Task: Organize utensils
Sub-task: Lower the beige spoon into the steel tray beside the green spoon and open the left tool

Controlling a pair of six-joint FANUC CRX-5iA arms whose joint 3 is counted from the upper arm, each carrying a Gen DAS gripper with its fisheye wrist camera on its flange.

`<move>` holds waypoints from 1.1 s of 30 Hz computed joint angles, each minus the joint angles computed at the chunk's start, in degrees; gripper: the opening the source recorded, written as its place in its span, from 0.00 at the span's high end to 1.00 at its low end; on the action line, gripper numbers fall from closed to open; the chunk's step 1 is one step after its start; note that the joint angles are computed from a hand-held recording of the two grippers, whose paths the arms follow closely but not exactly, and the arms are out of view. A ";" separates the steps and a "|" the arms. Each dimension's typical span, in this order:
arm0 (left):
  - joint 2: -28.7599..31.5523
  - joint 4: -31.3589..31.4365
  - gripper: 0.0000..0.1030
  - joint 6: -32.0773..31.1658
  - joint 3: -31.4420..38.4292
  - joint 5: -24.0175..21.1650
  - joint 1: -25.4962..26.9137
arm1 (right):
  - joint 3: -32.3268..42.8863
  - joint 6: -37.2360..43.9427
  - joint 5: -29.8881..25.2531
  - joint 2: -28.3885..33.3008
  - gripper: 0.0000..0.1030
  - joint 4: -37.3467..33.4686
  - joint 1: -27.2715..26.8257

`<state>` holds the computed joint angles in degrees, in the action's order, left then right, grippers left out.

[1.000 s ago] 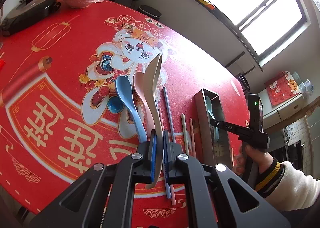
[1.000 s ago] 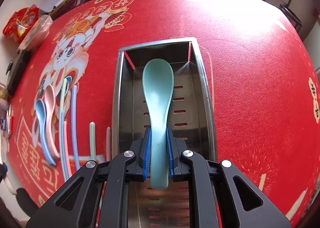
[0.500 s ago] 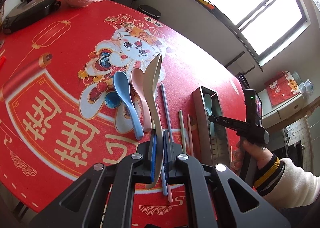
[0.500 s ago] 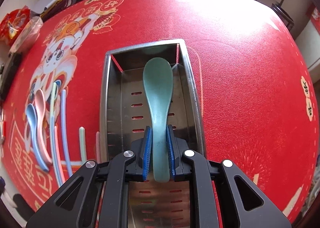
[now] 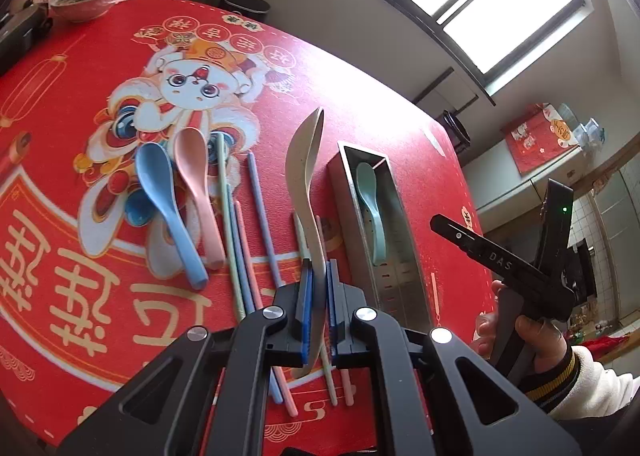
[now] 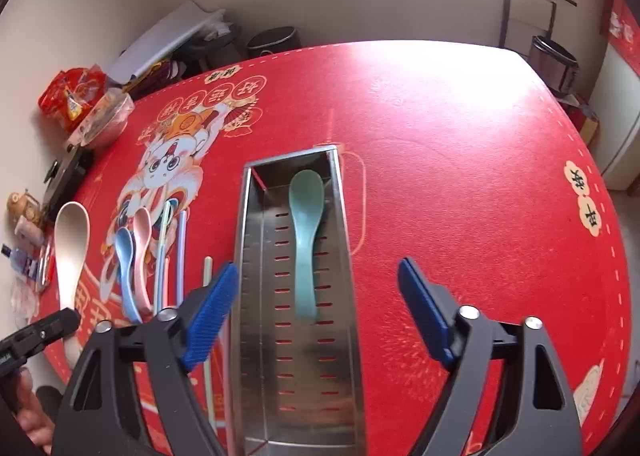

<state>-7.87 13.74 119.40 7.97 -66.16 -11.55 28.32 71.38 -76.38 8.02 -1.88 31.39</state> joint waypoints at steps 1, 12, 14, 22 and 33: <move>0.90 0.36 0.94 -0.41 0.53 0.13 -0.40 | -0.89 -0.03 0.65 -0.72 0.15 0.05 -0.48; 11.89 5.77 0.94 -2.77 6.93 3.23 -4.56 | -6.44 1.04 2.41 -4.85 0.15 0.74 -5.57; 14.40 6.44 0.94 -2.88 9.12 3.40 -5.22 | -6.93 1.56 3.33 -5.32 0.15 0.37 -6.56; 22.09 6.71 0.94 0.72 15.65 2.43 -6.74 | -5.85 4.03 3.53 -5.01 0.15 -3.34 -10.50; 25.99 9.32 0.94 7.56 16.68 3.83 -5.47 | -3.44 6.83 0.52 -2.33 0.15 -6.10 -13.33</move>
<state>18.12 23.06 126.96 24.65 -62.33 -17.02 24.88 78.21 -75.86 5.69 -7.98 18.06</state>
